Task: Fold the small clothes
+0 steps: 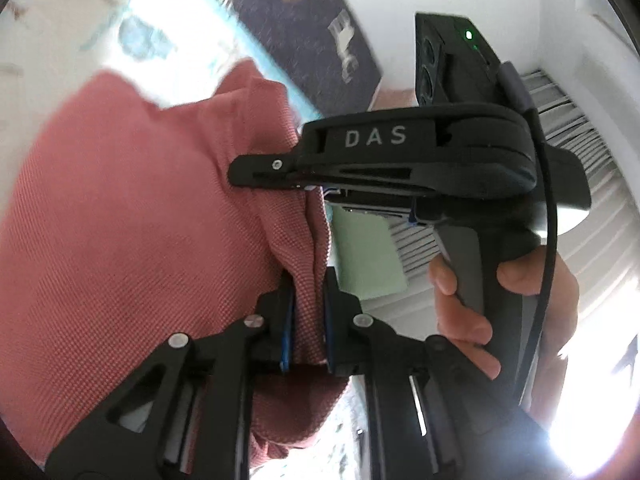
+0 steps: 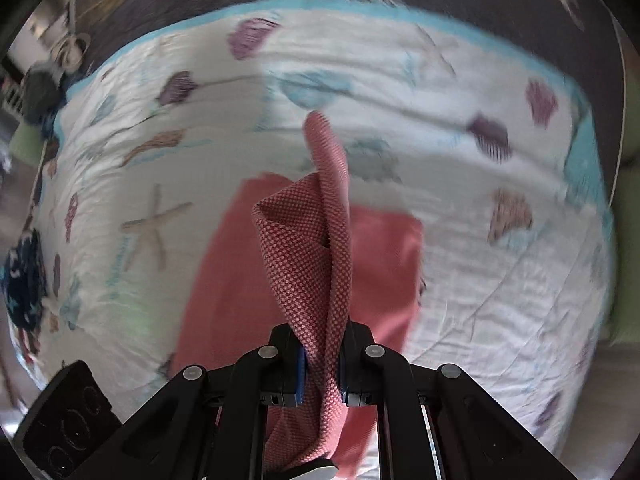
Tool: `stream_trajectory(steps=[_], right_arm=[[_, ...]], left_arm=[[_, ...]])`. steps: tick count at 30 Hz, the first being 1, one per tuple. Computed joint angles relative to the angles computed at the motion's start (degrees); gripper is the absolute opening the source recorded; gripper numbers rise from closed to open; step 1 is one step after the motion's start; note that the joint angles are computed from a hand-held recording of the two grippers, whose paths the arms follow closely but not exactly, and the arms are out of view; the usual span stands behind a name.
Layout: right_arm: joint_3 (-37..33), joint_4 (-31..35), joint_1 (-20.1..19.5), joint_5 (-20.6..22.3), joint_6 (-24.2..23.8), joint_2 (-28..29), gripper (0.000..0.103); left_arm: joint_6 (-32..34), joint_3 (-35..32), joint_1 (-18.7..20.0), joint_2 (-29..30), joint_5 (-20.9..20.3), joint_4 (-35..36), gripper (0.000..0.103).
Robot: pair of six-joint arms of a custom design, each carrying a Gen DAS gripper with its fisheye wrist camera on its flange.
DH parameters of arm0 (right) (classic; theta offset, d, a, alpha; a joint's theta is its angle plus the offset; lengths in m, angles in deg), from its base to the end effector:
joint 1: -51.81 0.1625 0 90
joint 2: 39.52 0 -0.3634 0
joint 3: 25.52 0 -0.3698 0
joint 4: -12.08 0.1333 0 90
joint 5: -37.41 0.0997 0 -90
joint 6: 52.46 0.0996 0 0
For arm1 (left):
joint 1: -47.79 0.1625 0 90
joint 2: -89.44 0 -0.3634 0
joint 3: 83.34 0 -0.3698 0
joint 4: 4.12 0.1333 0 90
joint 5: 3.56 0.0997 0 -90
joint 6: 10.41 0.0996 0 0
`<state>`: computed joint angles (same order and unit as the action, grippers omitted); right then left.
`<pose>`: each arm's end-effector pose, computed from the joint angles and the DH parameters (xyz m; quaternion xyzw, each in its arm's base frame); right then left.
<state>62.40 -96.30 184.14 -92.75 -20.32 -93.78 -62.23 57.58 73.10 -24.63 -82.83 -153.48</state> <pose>0.4525 -0.3942 0.1528 0.1281 -0.9231 0.1065 0.3465 -0.2229 -0.2734 0.2983 -0.0811 -0.9527 0.2230 0.1898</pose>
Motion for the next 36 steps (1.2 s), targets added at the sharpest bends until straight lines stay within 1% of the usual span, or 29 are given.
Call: stream_trajectory(steps=[2,3,4,5,7,8,9,10,11,13,14,15,16,18,19,20,21,23,24,25,26,27,28,29,30,31,33,34,36], right_arm=[[6.3,-5.9,-3.1,2.5,-1.0,-3.4,0.011],[8.7,-8.3,-4.5,3.6,-1.5,-4.6,0.011],[10.6,-10.1,-5.7,4.4,-1.9,-5.6,0.015],[13.1,-12.3,-7.1,5.3,-1.9,-6.5,0.022],[15.6,-13.6,-8.0,4.3,-1.9,-7.7,0.032],[16.8,-15.5,-7.9,4.9,-3.0,-8.7,0.033],[17.4,-16.2,-7.7,4.9,-3.0,-9.7,0.035],[17.0,-15.1,-6.7,2.9,-1.7,-10.1,0.049],[15.7,-11.5,-5.1,-1.5,0.8,-10.0,0.053],[13.6,-1.8,-1.5,-12.6,5.5,-9.7,0.053],[13.7,-0.4,-0.3,-15.4,7.0,-10.2,0.053],[14.3,-1.3,0.7,-15.7,7.9,-11.5,0.053],[15.5,-4.7,2.0,-13.7,8.1,-13.5,0.053],[20.1,-15.9,3.3,-7.6,3.3,-17.2,0.053],[21.7,-19.0,4.1,-5.6,1.1,-17.9,0.053],[22.7,-20.0,4.7,-4.7,-0.2,-18.2,0.053],[23.9,-21.2,5.0,-2.8,-1.6,-18.0,0.053],[28.0,-26.4,3.1,5.4,-4.4,-18.3,0.053],[30.2,-29.4,2.2,8.1,-5.3,-18.7,0.053],[32.9,-34.5,1.4,10.5,-7.3,-18.8,0.051],[35.8,-40.5,0.9,13.8,-11.5,-19.4,0.050],[38.1,-46.3,0.9,14.9,-14.4,-19.4,0.050],[39.1,-49.7,1.6,14.3,-15.8,-19.1,0.050],[39.4,-50.7,2.3,12.8,-16.5,-18.7,0.050],[38.7,-49.3,2.7,11.2,-16.7,-17.8,0.050],[37.6,-45.5,3.2,9.1,-15.5,-17.2,0.050],[34.7,-33.5,4.2,2.5,-11.5,-15.6,0.044],[34.2,-29.9,4.5,1.0,-11.3,-15.3,0.043],[36.0,-29.7,5.9,-0.6,-13.7,-16.3,0.042]], left_arm=[[-1.0,0.9,1.3,2.7,-2.0,-0.5,0.024],[-1.0,0.8,2.3,3.7,-3.6,-0.5,0.041],[0.2,-0.6,4.0,6.3,-7.6,1.8,0.052],[2.1,-2.4,4.8,7.7,-9.7,5.2,0.052],[5.3,-6.0,4.2,8.2,-10.2,13.3,0.054],[6.0,-7.8,4.0,7.7,-10.9,16.8,0.057],[6.3,-9.5,4.3,7.0,-12.2,19.8,0.068],[6.6,-10.3,4.7,6.5,-13.3,21.1,0.081],[7.6,-11.4,5.3,5.0,-15.5,22.5,0.084],[8.9,-12.2,5.1,1.7,-17.3,24.2,0.085],[9.6,-12.7,5.1,0.6,-17.8,25.1,0.085],[10.1,-13.1,4.9,-0.3,-17.8,25.9,0.085],[11.1,-14.2,4.2,-1.9,-16.0,28.1,0.085],[12.5,-15.2,3.8,-3.2,-12.1,29.9,0.086],[12.6,-15.3,4.0,-4.4,-9.6,31.2,0.086],[12.4,-15.1,4.9,-4.7,-9.1,31.7,0.086],[12.0,-14.9,6.2,-5.1,-9.3,32.0,0.086],[11.4,-12.9,11.5,-5.0,-12.2,29.5,0.086],[11.3,-11.5,13.9,-5.0,-14.1,28.6,0.086],[10.7,-10.0,14.3,-5.8,-15.2,27.8,0.086],[11.0,-8.2,15.7,-7.1,-16.2,26.5,0.084],[11.1,-7.1,15.9,-7.9,-16.6,25.1,0.083],[11.7,-6.5,16.3,-8.5,-17.3,24.1,0.083],[11.1,-6.3,15.6,-7.7,-17.0,23.0,0.083],[10.3,-6.3,14.8,-7.7,-16.5,23.0,0.083],[9.9,-6.4,14.4,-7.5,-16.0,23.3,0.083],[9.6,-6.8,13.2,-7.8,-15.0,24.8,0.083],[10.1,-7.2,12.9,-8.1,-14.6,25.9,0.083],[10.5,-7.2,11.0,-8.5,-12.6,27.2,0.083]])
